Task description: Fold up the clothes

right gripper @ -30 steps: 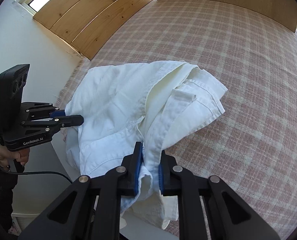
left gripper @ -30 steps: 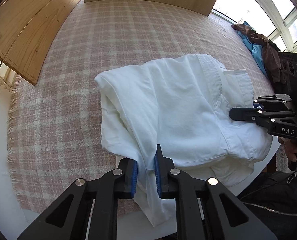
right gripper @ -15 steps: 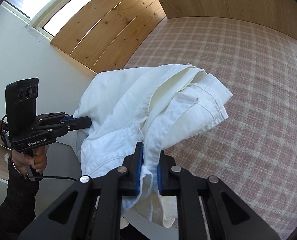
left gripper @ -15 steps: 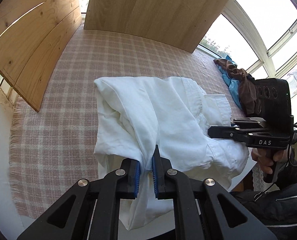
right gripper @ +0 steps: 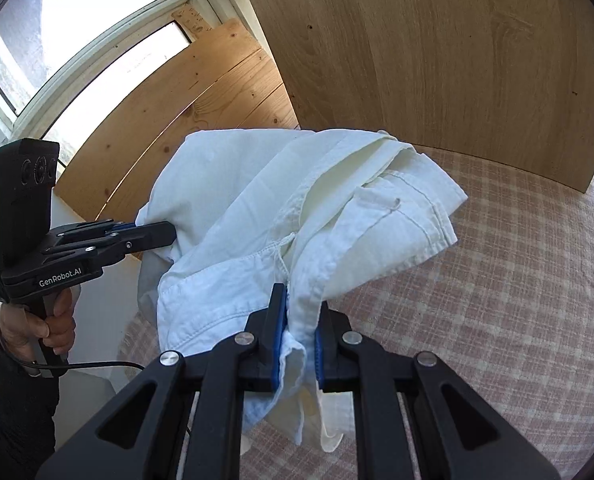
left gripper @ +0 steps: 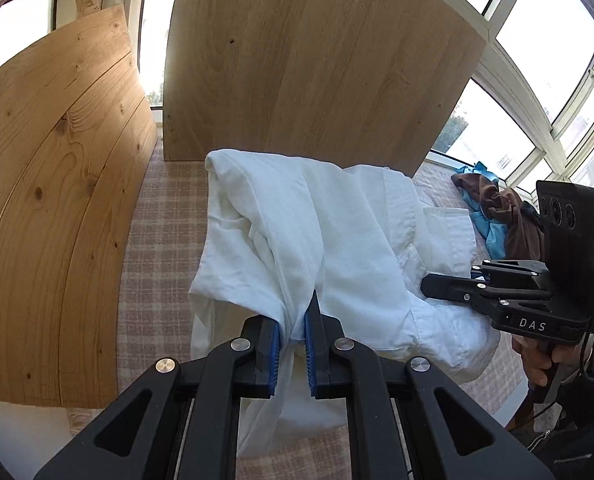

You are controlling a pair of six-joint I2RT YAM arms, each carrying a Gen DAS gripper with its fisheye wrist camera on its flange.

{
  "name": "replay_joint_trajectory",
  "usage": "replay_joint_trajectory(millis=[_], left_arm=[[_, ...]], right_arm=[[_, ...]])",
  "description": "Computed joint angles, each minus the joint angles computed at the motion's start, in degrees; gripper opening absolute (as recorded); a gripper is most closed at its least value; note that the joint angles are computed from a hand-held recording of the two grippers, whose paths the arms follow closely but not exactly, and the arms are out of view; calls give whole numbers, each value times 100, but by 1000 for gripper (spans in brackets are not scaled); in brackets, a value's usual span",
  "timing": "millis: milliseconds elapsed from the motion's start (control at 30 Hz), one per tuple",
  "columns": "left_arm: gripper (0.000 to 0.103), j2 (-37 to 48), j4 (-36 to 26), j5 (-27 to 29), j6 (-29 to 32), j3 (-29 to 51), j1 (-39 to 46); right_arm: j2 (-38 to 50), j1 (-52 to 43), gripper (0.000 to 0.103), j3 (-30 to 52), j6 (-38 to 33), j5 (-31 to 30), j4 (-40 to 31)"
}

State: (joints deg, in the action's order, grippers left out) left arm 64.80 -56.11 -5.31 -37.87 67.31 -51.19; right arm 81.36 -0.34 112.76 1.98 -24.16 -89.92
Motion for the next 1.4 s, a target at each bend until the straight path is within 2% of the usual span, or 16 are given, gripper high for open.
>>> replay_joint_trajectory(millis=[167, 300, 433, 567, 700, 733, 867, 933, 1033, 1067, 1133, 1200, 1233, 1300, 1333, 1400], left_arm=[[9, 746, 868, 866, 846, -309, 1225], [9, 1500, 1347, 1187, 1255, -316, 1805], [9, 1943, 1595, 1191, 1518, -316, 2089], [15, 2410, 1667, 889, 1651, -355, 2225], [20, 2572, 1464, 679, 1715, -242, 2207], [20, 2479, 1344, 568, 1728, -181, 2136], [18, 1669, 869, -170, 1732, -55, 1700], [18, 1348, 780, -276, 1706, 26, 1615], [18, 1231, 1313, 334, 1844, -76, 1798], [20, 1427, 1415, 415, 1843, -155, 1834], [20, 1910, 1570, 468, 1817, -268, 1874], [16, 2458, 1706, 519, 1794, -296, 1911], [10, 2487, 1875, 522, 1816, -452, 1914], [10, 2473, 2258, 523, 1870, -813, 1913], [9, 2421, 2075, 578, 1841, -724, 1948], [6, 2081, 1703, 678, 1674, -526, 1972]], right_arm=[[753, -271, 12, -176, 61, -145, 600], [1345, -307, 12, -207, 62, -122, 1011], [1814, -313, 12, -184, 42, -211, 1303], [2007, -253, 12, -467, -108, 156, 1543], [2246, -241, 33, -444, -408, 326, 1337], [2267, -287, 34, -332, -522, 265, 1149], [1965, -724, 34, 105, -889, 208, 610], [1728, -802, 34, 62, -808, 257, 929], [1815, -712, 31, 295, -771, 37, 1165], [1847, -683, 22, 373, -756, -35, 1248], [2164, -297, 19, 417, -661, -7, 1326], [2312, -99, 19, 92, -780, -119, 1369], [2171, -7, 19, -394, -808, 157, 1619], [1658, 113, 19, -1537, -846, 456, 2484], [1503, 201, 19, -1736, -993, 628, 2617], [1523, 104, 18, -1479, -996, 427, 2347]])
